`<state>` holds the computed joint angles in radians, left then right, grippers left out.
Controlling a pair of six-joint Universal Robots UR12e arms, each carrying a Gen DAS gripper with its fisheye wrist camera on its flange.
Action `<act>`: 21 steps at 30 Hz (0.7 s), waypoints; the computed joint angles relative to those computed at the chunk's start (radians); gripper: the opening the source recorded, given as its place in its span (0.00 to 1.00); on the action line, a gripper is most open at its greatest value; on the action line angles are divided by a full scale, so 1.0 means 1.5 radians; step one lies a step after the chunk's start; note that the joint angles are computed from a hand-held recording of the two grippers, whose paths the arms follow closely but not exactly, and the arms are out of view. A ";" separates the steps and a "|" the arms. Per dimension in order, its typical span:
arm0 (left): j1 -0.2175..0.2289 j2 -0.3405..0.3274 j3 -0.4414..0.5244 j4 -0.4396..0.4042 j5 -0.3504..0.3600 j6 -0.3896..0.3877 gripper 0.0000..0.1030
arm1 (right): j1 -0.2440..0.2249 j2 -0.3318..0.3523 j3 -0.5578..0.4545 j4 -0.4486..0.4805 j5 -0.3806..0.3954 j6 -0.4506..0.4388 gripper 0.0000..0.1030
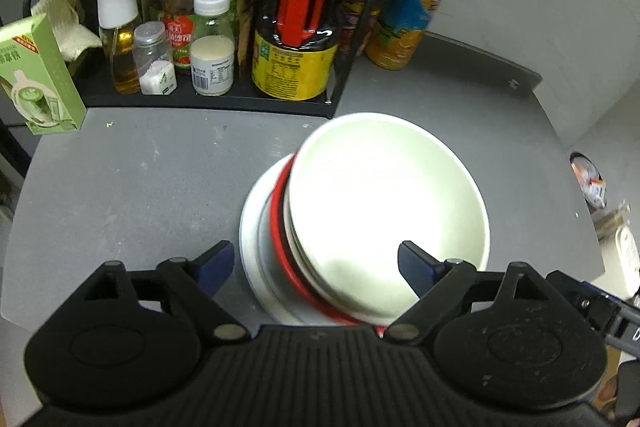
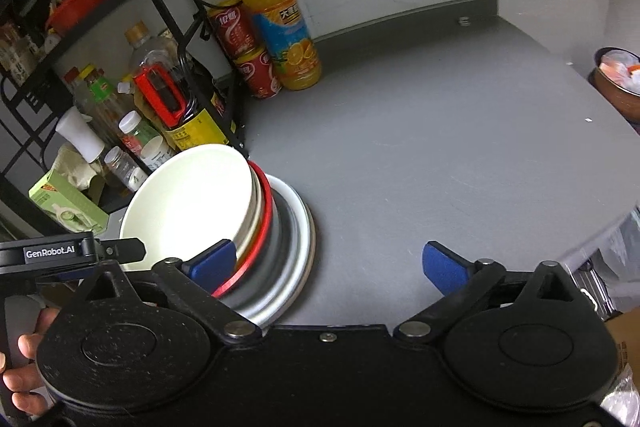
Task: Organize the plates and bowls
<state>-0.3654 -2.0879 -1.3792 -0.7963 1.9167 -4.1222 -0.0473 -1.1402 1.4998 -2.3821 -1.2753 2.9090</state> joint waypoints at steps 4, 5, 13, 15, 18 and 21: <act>-0.024 0.011 -0.012 0.010 0.022 0.001 0.86 | -0.009 -0.032 0.040 -0.023 -0.012 -0.002 1.00; -0.030 0.015 -0.015 0.009 0.026 0.003 0.87 | -0.011 -0.040 0.049 -0.028 -0.017 0.001 1.00; -0.070 0.036 -0.039 0.017 0.034 0.008 0.87 | -0.034 -0.108 0.124 -0.074 -0.016 -0.005 1.00; -0.079 0.040 -0.045 0.025 0.036 0.002 0.88 | -0.039 -0.121 0.137 -0.080 -0.014 -0.010 1.00; -0.092 0.046 -0.049 0.029 0.045 0.006 0.88 | -0.046 -0.140 0.155 -0.090 -0.011 -0.014 1.00; -0.105 0.051 -0.050 0.032 0.063 0.011 0.88 | -0.053 -0.158 0.171 -0.096 -0.006 -0.017 1.00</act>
